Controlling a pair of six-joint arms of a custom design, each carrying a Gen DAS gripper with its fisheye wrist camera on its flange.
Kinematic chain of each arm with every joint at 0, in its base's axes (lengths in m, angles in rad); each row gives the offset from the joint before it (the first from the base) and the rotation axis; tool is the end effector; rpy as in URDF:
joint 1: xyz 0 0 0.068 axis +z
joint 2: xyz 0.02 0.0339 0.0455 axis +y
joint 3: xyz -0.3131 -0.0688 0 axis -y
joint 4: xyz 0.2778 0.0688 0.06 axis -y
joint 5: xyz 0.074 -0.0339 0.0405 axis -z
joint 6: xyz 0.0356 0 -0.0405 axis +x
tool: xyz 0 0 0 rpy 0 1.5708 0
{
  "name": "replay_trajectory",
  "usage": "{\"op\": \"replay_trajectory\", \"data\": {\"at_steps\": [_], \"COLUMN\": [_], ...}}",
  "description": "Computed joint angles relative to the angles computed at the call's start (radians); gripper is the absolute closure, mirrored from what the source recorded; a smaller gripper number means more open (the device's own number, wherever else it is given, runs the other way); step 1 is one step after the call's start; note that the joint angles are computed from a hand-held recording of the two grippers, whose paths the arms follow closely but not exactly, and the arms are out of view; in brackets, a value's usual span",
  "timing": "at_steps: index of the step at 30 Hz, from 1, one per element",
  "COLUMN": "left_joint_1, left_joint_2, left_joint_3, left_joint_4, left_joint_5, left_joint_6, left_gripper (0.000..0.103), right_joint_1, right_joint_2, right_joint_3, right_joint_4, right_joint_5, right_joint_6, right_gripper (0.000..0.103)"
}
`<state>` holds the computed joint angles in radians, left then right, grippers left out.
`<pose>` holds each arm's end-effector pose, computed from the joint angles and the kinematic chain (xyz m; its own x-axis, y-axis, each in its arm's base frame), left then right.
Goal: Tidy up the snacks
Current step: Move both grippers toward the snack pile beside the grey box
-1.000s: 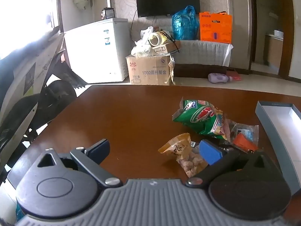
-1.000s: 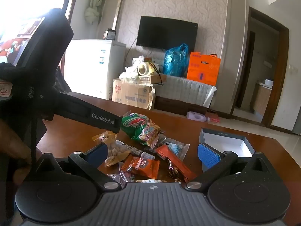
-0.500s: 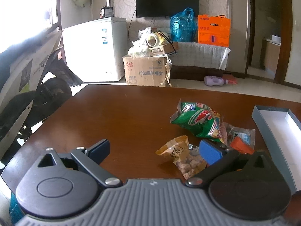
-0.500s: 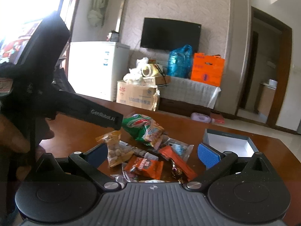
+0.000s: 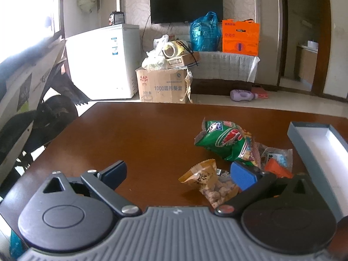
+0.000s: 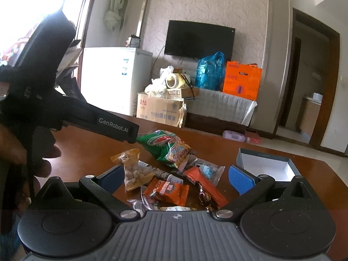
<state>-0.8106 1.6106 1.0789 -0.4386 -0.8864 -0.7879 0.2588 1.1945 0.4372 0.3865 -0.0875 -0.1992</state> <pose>0.2659 -0.2396 0.2576 -0.5119 -0.1120 -0.8517 -0.2926 0.9549 0.0503 0.2409 0.0670 0.2178 -0.2773 -0.2773 -0.9199 -0.3964 0.9052 -0.1534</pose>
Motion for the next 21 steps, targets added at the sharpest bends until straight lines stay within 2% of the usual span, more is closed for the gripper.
{"op": "replay_trajectory", "data": {"at_steps": [7,12,18,21], "left_joint_1": [0.011,0.033,0.044,0.055], "left_joint_2": [0.014,0.013,0.026,0.019], "left_joint_3": [-0.004,-0.014,-0.019,-0.033], "left_joint_4": [0.017,0.051,0.085,0.110], "left_joint_5": [-0.006,0.025,0.009,0.017], "left_joint_6": [-0.005,-0.009,0.003,0.006], "left_gripper": [0.000,0.000,0.000,0.000], "right_joint_1": [0.001,-0.010,-0.060,-0.056], "right_joint_2": [0.014,0.046,0.098,0.115], "right_joint_3": [-0.004,0.004,0.058,0.075], "right_joint_4": [0.017,0.065,0.057,0.070], "right_joint_5": [-0.003,-0.021,-0.056,-0.035], "right_joint_6": [-0.011,-0.043,0.028,0.053], "right_gripper": [0.000,0.000,0.000,0.000]}}
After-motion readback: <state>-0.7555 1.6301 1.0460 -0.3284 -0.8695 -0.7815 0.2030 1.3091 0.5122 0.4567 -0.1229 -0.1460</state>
